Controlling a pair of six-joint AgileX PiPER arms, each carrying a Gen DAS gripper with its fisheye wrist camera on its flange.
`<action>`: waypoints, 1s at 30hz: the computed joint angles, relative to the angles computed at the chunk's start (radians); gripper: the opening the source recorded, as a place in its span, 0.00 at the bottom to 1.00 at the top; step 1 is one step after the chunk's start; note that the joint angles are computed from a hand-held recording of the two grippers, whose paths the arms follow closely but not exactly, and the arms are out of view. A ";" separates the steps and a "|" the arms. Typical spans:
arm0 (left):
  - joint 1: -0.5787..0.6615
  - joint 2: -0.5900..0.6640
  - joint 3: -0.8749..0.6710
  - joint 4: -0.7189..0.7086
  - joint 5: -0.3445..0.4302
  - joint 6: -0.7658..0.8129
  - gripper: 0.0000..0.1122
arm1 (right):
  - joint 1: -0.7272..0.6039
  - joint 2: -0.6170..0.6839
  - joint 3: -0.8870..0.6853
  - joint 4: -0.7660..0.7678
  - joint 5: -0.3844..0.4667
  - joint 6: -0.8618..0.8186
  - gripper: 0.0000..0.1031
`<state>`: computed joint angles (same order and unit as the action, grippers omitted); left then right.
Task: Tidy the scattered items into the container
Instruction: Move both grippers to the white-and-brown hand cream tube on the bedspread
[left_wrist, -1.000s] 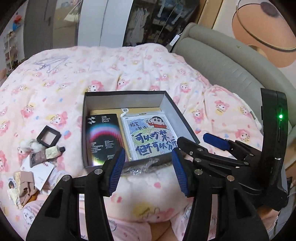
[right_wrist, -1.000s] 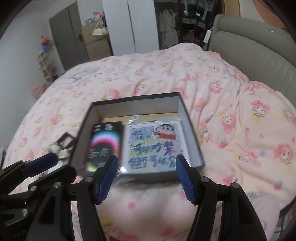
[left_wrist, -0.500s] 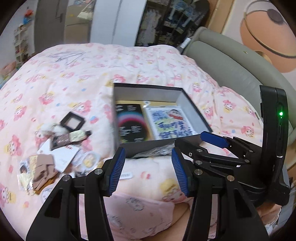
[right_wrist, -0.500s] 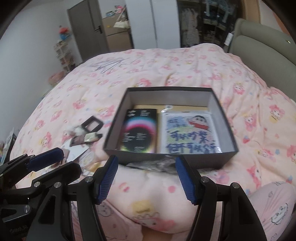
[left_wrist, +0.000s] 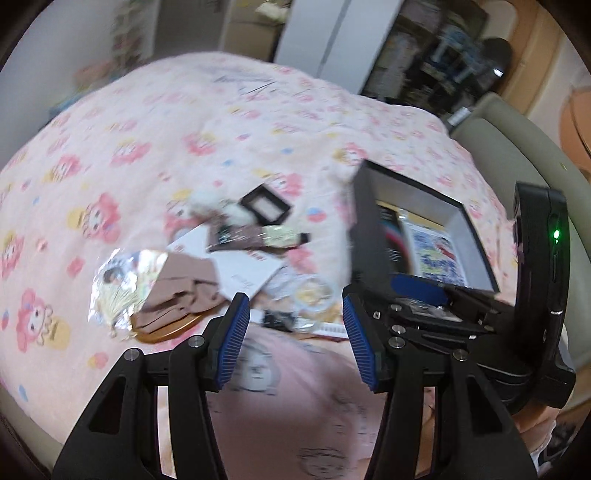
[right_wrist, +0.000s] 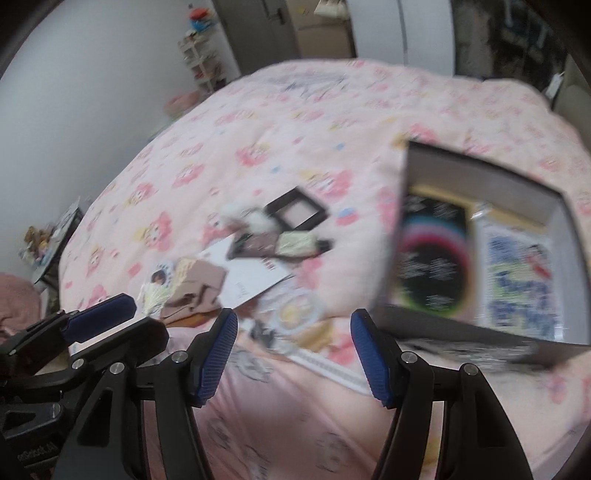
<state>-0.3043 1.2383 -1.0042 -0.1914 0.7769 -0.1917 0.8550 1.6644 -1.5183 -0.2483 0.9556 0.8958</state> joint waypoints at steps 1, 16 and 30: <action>0.036 0.009 0.010 -0.024 -0.003 0.026 0.53 | -0.018 0.025 -0.008 0.053 -0.026 -0.043 0.60; 0.436 0.336 0.015 -0.623 -0.046 0.644 0.45 | -0.117 0.381 -0.358 0.109 0.052 -0.218 0.60; 0.375 0.814 -0.429 -0.605 0.116 0.610 0.49 | -0.236 0.637 -0.685 0.164 0.232 -0.208 0.62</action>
